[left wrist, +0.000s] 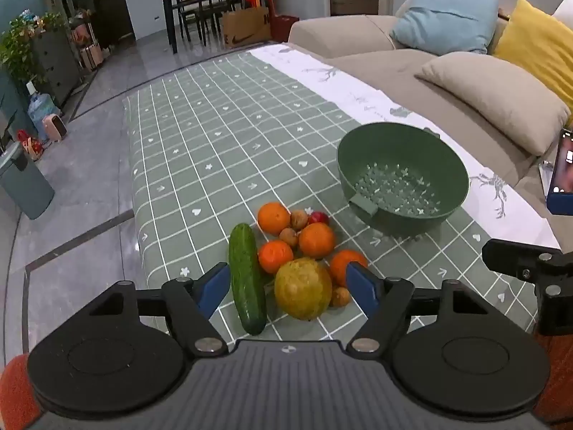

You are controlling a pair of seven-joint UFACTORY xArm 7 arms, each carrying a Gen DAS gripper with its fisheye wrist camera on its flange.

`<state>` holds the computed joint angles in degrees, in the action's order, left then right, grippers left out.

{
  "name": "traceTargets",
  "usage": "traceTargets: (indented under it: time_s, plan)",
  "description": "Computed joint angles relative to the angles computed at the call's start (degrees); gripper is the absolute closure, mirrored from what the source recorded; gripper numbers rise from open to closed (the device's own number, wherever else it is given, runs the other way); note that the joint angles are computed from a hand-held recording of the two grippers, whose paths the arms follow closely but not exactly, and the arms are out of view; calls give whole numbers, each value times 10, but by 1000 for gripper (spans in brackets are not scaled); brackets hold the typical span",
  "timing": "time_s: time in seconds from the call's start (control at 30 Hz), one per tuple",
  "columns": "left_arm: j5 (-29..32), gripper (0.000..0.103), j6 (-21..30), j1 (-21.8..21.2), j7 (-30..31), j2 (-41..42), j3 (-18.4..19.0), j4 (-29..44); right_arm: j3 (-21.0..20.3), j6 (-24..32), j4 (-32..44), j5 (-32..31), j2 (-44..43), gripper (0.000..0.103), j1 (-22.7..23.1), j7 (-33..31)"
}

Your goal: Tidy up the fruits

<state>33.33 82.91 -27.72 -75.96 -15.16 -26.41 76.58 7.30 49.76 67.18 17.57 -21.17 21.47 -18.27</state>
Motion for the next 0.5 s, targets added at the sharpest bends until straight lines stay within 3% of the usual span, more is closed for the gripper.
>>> traceTargets:
  time_s: [0.1, 0.13, 0.23, 0.37, 0.5]
  plan:
    - [-28, 18, -20, -11, -15, -38, 20, -43, -1, 2, 4, -1, 3, 5, -1, 0]
    - [-28, 18, -4, 7, -9, -26, -2, -25, -1, 2, 4, -3, 3, 5, -2, -1]
    - [-23, 19, 17, 7, -7, -1, -10, -1, 7, -1, -3, -8, -4, 5, 0, 8]
    - [-29, 19, 31, -1, 4, 25, 4, 26, 9, -7, -26, -11, -21, 5, 3, 15]
    - [-29, 18, 34, -11, 3, 27, 13, 28, 0, 23, 6, -8, 2, 5, 2, 15]
